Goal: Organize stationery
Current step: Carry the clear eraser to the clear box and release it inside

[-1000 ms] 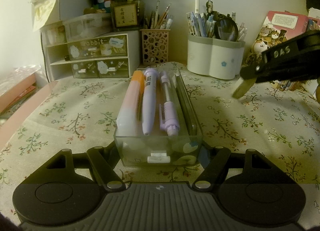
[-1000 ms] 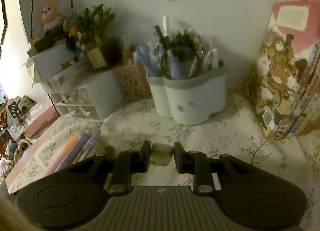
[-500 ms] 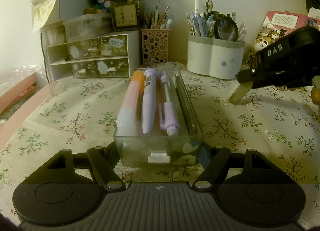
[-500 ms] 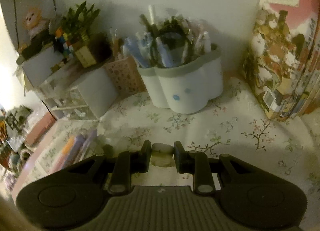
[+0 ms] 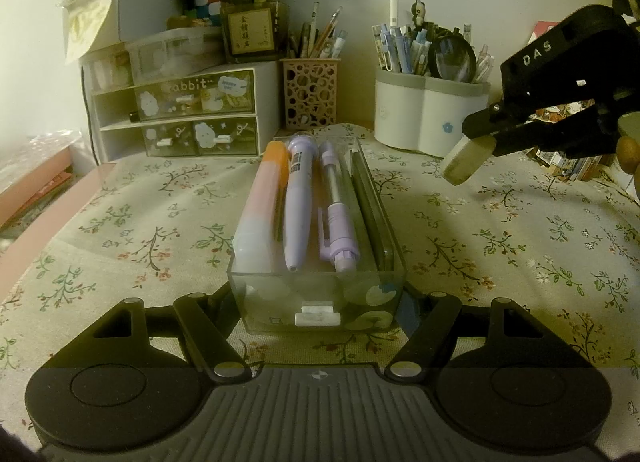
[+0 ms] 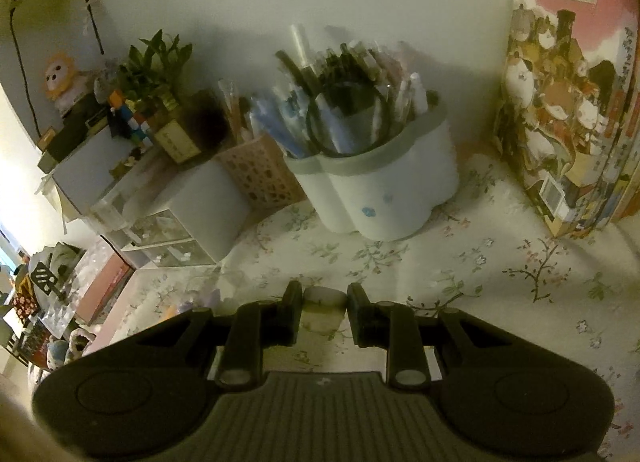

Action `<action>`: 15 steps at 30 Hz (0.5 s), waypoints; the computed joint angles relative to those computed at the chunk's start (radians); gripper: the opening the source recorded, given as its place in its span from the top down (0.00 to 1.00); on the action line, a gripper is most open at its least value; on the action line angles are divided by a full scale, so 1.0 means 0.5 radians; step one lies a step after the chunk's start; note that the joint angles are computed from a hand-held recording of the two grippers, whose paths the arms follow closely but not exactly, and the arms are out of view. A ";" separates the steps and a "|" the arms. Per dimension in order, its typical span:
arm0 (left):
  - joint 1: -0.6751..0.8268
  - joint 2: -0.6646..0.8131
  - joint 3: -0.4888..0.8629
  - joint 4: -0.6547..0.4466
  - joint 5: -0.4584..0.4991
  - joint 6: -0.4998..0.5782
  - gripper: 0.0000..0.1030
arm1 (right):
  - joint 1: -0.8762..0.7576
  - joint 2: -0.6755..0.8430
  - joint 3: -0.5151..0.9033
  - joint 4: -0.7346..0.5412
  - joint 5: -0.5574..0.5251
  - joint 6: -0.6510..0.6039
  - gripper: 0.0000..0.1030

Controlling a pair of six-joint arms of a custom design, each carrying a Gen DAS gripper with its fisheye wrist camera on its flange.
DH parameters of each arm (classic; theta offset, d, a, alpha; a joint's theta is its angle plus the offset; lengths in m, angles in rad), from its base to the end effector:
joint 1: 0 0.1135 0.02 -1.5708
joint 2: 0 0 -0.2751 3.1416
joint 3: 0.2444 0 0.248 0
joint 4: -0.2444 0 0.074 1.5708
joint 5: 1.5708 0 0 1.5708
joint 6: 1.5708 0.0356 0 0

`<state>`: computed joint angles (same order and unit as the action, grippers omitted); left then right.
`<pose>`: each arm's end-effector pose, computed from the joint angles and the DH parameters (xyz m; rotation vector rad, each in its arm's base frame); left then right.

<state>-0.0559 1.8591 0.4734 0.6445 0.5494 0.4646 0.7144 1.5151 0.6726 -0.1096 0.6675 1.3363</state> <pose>0.2770 -0.0341 0.0813 0.8291 2.0535 -0.4101 0.2175 0.1594 0.1655 0.9299 2.0749 0.2110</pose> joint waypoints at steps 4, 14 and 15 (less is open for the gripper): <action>0.000 0.000 0.000 0.001 0.000 0.000 0.29 | -0.028 0.001 0.025 0.013 -0.043 -0.008 0.62; -0.001 0.003 0.001 0.003 -0.001 -0.001 0.29 | -0.115 0.035 0.129 0.075 -0.131 -0.124 0.62; -0.001 0.001 -0.001 0.003 -0.001 -0.001 0.29 | -0.124 0.028 0.123 0.099 -0.144 -0.129 0.62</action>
<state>-0.0565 1.8595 0.4727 0.6462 0.5488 0.4643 0.6524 1.5293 0.7342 -0.0600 0.5955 1.2720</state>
